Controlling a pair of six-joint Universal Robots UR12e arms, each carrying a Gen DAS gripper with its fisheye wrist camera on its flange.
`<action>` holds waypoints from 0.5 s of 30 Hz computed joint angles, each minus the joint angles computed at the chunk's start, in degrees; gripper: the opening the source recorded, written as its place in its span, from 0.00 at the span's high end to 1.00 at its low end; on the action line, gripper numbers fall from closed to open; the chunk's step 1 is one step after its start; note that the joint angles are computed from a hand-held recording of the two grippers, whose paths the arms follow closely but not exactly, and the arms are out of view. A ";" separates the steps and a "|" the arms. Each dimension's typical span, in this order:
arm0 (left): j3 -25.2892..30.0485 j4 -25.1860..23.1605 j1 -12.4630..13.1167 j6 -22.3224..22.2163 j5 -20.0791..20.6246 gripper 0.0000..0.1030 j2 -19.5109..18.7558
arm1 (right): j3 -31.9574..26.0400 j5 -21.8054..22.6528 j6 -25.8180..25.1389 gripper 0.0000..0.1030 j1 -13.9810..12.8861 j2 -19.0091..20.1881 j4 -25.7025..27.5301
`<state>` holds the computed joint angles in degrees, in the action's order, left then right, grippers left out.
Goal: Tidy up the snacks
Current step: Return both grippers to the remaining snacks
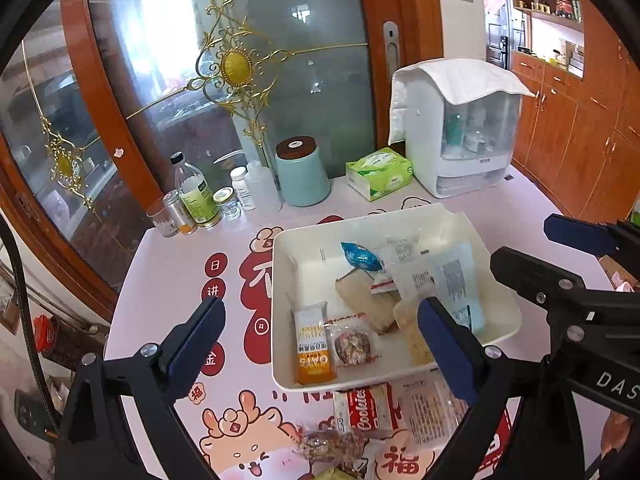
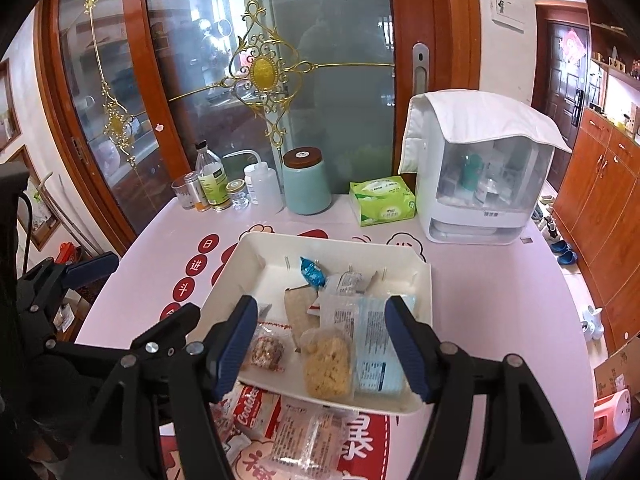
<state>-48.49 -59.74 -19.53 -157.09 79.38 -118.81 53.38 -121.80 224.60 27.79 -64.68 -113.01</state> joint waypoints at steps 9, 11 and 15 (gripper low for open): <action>-6.27 2.45 1.03 2.46 -1.98 0.06 4.28 | 0.44 -0.87 1.25 0.35 1.95 -0.50 0.37; -7.40 2.87 1.28 3.02 -2.37 0.06 5.06 | 0.70 -1.03 1.55 0.35 2.40 -0.67 0.31; -10.30 3.67 1.98 5.00 -3.53 0.06 6.99 | 1.78 -1.47 2.37 0.35 3.39 -1.32 0.10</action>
<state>-58.79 -56.07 -17.54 -152.09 75.85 -111.82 55.16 -123.28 226.97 31.18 -66.01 -112.90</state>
